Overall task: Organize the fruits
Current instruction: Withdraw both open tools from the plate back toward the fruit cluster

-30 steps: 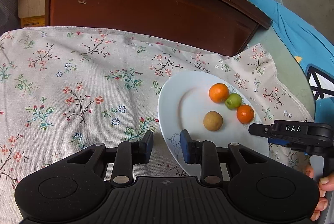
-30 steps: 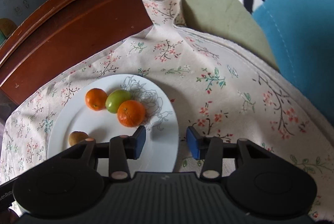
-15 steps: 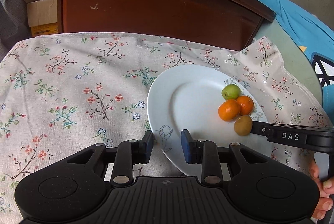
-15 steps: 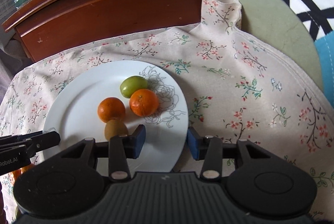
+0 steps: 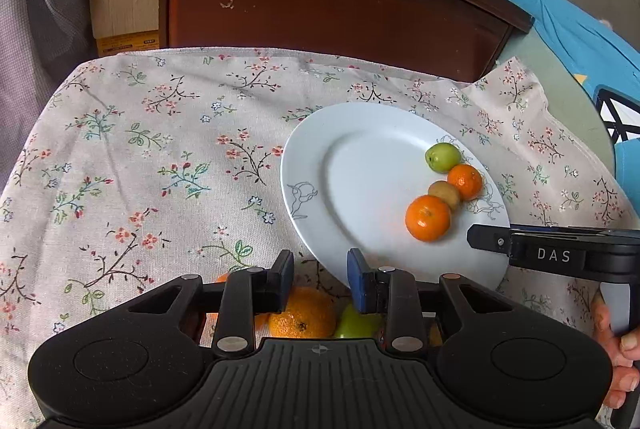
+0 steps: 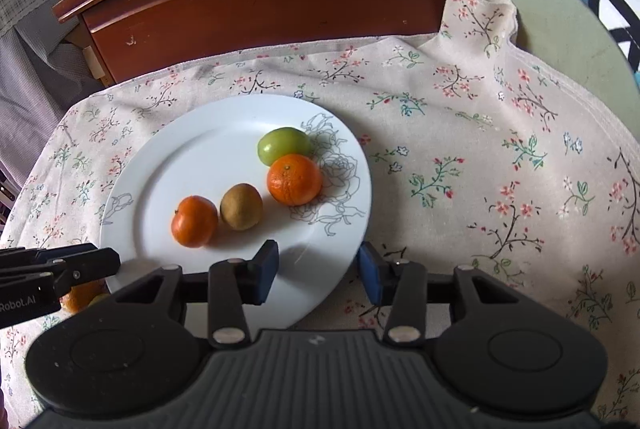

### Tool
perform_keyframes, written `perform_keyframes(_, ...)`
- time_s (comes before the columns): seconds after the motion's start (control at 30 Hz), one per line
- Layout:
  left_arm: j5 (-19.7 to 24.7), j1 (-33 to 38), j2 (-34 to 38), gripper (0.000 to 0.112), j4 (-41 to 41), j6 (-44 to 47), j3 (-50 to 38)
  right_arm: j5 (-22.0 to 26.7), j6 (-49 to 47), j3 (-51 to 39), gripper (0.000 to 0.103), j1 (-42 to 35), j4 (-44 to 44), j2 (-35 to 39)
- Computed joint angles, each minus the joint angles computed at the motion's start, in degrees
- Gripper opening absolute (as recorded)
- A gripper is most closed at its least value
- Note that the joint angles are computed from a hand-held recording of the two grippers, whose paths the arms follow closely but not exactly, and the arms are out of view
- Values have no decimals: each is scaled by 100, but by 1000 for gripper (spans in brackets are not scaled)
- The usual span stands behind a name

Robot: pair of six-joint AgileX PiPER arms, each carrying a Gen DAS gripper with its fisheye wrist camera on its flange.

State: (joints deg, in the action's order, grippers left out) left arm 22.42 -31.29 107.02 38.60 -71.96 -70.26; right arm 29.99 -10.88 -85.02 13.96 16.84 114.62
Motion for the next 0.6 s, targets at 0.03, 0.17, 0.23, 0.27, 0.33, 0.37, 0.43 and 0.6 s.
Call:
perform_keyframes(0.03, 18, -11, -66, 29, 30, -36, 62, 31, 108, 14, 47, 23, -71, -34)
perform_keyframes(0.17, 141, -70, -430, 29, -69, 20, 300, 257, -2, 160, 48, 14, 111, -261)
perform_keyframes(0.23, 130, -96, -682, 29, -255, 195, 456, 277, -251, 305, 47, -10, 367, -438)
perform_keyframes(0.27, 158, -136, -802, 29, -322, 272, 525, 286, -321, 376, 47, -18, 464, -526)
perform_keyframes(0.33, 326, -252, -1013, 29, -472, 489, 621, 342, -548, 543, 47, -49, 754, -733)
perform_keyframes(0.37, 411, -313, -1092, 29, -560, 603, 655, 390, -725, 623, 47, -66, 927, -831)
perform_keyframes(0.43, 442, -417, -1267, 29, -641, 707, 798, 418, -882, 827, 48, -41, 1047, -1072)
perform_keyframes(0.6, 917, -684, -1391, 30, -810, 816, 862, 387, -1134, 1500, 51, -1, 1291, -1675)
